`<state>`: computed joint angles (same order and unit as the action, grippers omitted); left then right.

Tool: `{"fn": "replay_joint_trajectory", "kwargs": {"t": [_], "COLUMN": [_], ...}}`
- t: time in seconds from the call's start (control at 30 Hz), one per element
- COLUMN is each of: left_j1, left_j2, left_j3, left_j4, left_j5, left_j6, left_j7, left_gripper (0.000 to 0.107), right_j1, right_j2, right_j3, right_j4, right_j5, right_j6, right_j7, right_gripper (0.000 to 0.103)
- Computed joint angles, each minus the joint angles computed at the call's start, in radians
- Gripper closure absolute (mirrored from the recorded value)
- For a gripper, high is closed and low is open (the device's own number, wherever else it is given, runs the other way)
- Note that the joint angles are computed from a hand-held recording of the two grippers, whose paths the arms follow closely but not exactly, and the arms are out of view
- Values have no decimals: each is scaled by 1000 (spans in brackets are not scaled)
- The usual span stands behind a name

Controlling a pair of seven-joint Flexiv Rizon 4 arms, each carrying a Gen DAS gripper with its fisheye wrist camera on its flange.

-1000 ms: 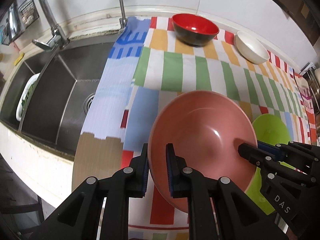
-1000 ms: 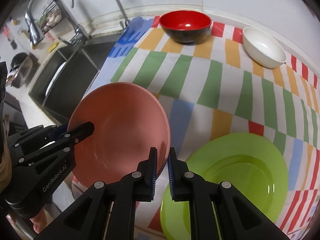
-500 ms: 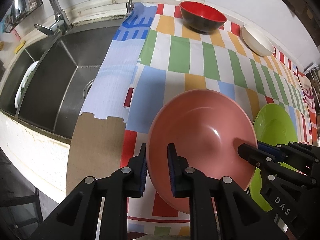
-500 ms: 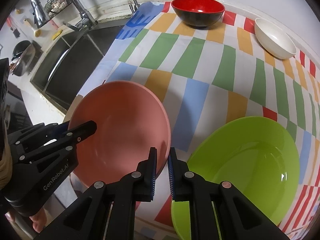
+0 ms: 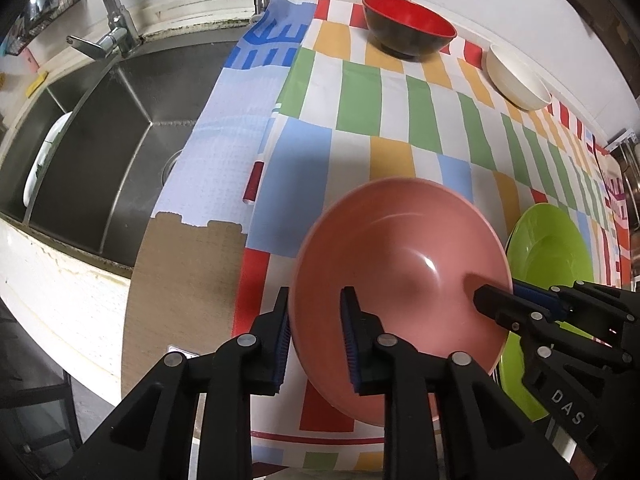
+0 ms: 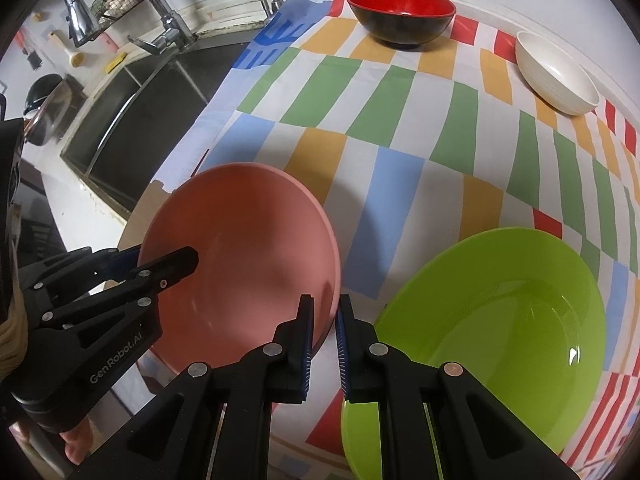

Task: Organize plates and bowls
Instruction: 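Lower the pink bowl onto the green plate and open both tools, then move both tools forward to the rim of the white bowl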

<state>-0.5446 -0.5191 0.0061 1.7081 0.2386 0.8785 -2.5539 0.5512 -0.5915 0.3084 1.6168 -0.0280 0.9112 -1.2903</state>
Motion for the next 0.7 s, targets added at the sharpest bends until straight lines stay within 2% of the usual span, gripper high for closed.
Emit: {"fn": "replay_joint_trajectory", "kwargs": {"t": [0.1,0.13,0.2,0.37,0.47,0.53,0.6,0.63,0.7], "left_j1": [-27,-37,-51,-82,-96,-92,-97,-94,-94], "left_j2": [10,14,18,9,-10,-30,-55,-73,-103], "left_j3": [22,28,33,43,51,53,58,57,60], "left_j4": [-28,-42,-69,-167,-231,-274,-325,-359,-415], "left_j5": [44,65,111,235,300,330,346,349,350], "left_j6": [-52,-73,-100,-139,-163,-142,-158,-169,-177], "left_j7": [-26,-37,-51,-42,-44,-28,-9,20,50], "left_gripper": [71,65,61,31,27,27,27,27,27], "right_j1": [-13,-9,2,15,22,31,49,73,109], "right_j2": [2,7,23,79,106,114,118,123,130], "right_j3": [10,2,-16,-64,-112,-156,-208,-264,-344], "right_j4": [-4,3,21,91,135,159,186,213,240], "right_j5": [18,13,-10,-84,-155,-212,-284,-347,-448], "right_j6": [-4,5,20,117,198,263,329,387,434], "right_j7": [-14,-9,10,68,139,210,294,358,455], "right_gripper": [91,90,85,75,69,59,51,48,44]}}
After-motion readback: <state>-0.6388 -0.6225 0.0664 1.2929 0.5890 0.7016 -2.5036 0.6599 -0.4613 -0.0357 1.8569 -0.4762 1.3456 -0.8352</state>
